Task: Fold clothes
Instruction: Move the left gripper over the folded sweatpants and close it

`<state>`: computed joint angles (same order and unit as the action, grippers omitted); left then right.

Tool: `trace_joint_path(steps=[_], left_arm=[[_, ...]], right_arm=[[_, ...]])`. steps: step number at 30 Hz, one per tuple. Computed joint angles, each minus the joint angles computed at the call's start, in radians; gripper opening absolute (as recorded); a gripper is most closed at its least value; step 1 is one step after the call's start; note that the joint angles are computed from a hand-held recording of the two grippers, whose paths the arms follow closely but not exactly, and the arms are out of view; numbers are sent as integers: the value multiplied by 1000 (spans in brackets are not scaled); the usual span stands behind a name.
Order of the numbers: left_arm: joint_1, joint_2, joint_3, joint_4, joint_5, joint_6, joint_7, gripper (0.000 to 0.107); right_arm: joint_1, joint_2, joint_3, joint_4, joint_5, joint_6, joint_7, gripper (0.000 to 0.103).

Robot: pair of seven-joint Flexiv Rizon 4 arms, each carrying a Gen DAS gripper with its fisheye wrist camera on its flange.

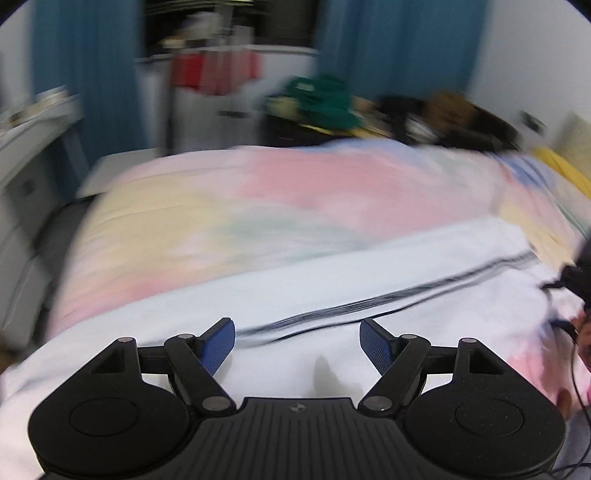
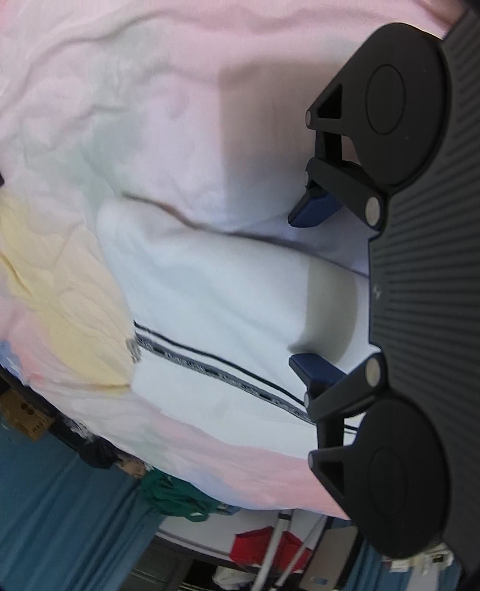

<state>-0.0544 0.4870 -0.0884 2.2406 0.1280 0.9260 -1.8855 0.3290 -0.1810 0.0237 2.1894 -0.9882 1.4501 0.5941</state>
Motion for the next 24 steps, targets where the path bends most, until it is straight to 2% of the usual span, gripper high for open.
trace_joint_path(steps=[5, 7, 8, 10, 11, 14, 16, 20, 24], left_arm=[[-58, -304, -29, -142, -44, 147, 140, 76], [-84, -414, -34, -204, -49, 182, 193, 76], [-98, -466, -34, -233, -57, 198, 223, 76], [-122, -567, -36, -296, -71, 220, 288, 75], [-125, -616, -31, -302, -91, 261, 333, 75], [-150, -759, -29, -397, -118, 308, 396, 73], [-146, -836, -51, -445, -182, 334, 466, 69], [-188, -948, -30, -560, -211, 326, 531, 65], [-229, -1031, 13, -686, -211, 257, 529, 52]], right_arm=[[-6, 9, -31, 9, -142, -14, 146, 77], [-20, 8, -22, 3, -186, -30, 186, 77], [-26, 8, -26, 3, -234, -27, 244, 77], [-46, 4, -22, -4, -308, -29, 326, 77], [-55, 0, -18, -8, -334, -33, 353, 77], [-81, -16, -6, -28, -404, -44, 429, 77], [-95, -27, -4, -44, -455, -52, 483, 77], [-126, -42, 10, -65, -542, -70, 573, 77], [-139, -55, 26, -81, -566, -91, 591, 78]])
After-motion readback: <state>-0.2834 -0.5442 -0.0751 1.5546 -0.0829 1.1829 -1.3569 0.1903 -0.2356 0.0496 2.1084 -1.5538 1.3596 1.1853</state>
